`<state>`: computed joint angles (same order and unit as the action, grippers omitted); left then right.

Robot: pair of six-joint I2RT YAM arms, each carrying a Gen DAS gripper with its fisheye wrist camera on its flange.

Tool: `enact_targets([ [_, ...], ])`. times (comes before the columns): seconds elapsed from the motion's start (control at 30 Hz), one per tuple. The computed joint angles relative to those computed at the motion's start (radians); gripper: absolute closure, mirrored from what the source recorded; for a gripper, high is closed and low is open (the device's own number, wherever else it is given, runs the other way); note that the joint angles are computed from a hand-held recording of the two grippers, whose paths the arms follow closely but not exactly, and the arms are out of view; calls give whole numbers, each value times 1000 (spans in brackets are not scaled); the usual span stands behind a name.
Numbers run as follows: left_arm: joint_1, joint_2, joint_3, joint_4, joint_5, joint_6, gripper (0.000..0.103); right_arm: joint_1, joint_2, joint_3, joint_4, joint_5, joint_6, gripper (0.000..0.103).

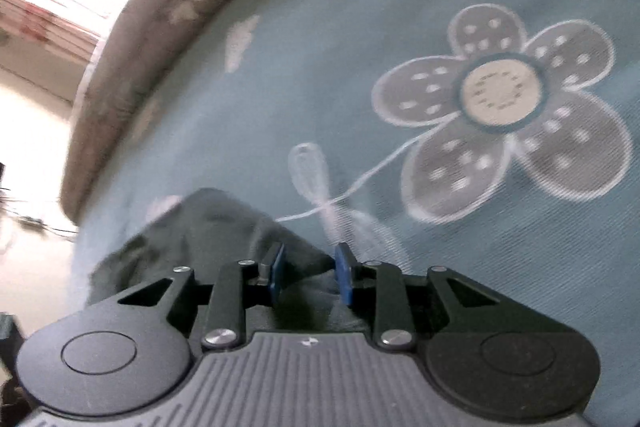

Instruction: Fold clothes

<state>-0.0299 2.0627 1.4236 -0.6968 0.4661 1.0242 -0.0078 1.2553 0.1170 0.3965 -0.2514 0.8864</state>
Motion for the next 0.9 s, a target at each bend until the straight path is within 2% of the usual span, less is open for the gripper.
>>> enact_targets([
  [0.1,-6,0,-1,0,-10,3,28,124,-147,-40,10,51,58,70],
  [0.13,-8,1,0,-1,-12,4,28,182,-173,-27,-24,82,67,70],
  [0.3,-21,3,-9,10,-22,-2,28,501,-4,106,-94,212,136,68],
  [0.4,-25,4,-13,7,-21,2,28,646,89,203,-192,294,153,67],
  [0.47,-26,3,-15,9,-29,10,28,697,67,250,-279,351,143,67],
  [0.57,-24,1,-14,13,-29,9,27,676,-108,241,-375,426,101,64],
  [0.6,-22,0,-13,14,-25,4,28,665,-178,236,-415,459,91,57],
  [0.7,-16,1,-12,14,-15,-6,27,560,-348,208,-515,519,39,53],
  [0.83,-16,11,-10,12,-18,-9,27,332,-469,125,-560,489,38,53],
  [0.9,-19,15,-10,15,-22,-16,27,212,-459,81,-518,446,23,53],
])
